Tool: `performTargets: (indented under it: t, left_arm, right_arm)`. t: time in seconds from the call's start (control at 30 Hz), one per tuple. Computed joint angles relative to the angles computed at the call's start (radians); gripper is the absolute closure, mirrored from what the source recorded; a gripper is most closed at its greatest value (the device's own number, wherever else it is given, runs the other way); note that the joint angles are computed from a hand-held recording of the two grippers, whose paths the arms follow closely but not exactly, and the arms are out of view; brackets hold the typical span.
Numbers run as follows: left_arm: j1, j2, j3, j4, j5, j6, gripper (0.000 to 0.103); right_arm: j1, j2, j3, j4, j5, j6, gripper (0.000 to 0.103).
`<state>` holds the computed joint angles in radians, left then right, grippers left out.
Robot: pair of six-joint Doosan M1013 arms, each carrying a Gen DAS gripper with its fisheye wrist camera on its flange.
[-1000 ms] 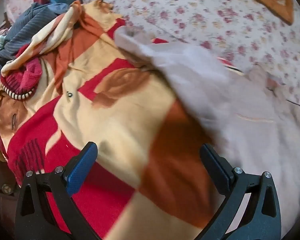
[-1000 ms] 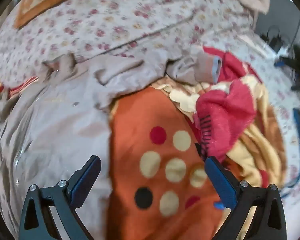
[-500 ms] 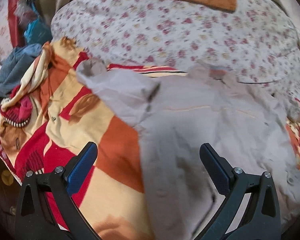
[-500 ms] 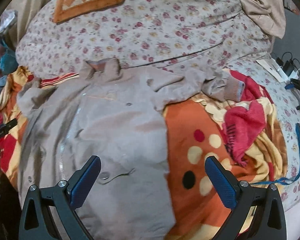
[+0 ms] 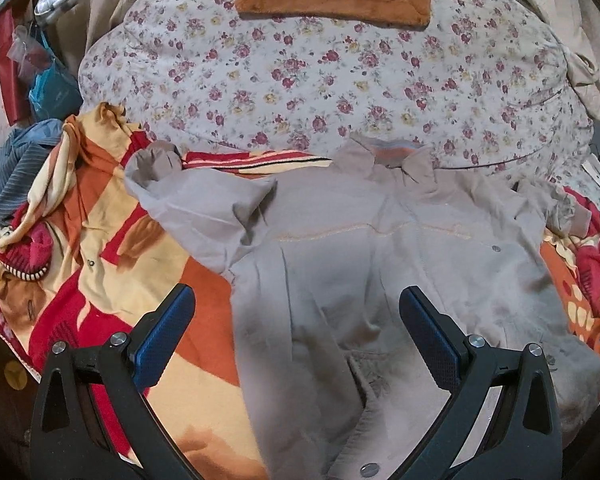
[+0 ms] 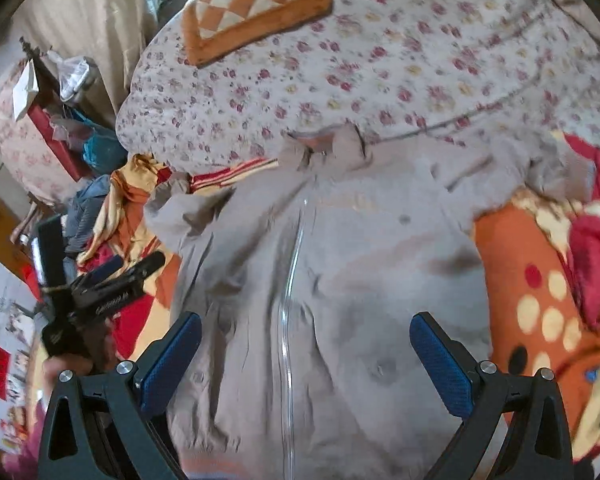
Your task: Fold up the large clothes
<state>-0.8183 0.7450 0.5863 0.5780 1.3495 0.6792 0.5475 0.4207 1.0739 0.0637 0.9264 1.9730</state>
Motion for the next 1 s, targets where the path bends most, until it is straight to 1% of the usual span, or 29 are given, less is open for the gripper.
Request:
performTargets:
  t: [0.2,0.33,0.5,1.0]
  left_arm:
    - [0.002,0.025,-0.03,-0.01,0.017,0.014,0.001]
    - [0.004,0.03,-0.03,-0.007,0.014,0.005,0.001]
    - [0.009,0.051,-0.062,-0.017,0.033,0.016,0.001]
    - [0.021,0.067,-0.072,-0.03,0.044,0.011,0.001]
  right_arm:
    - [0.028,0.066,-0.079,-0.125,0.027,0.028,0.0]
    - [0.037,0.088,-0.096,-0.181,0.025,0.035,0.0]
    - [0.049,0.102,-0.106,-0.241,0.031,0.051,0.0]
    - [0.057,0.132,-0.124,-0.284,0.04,0.053,0.0]
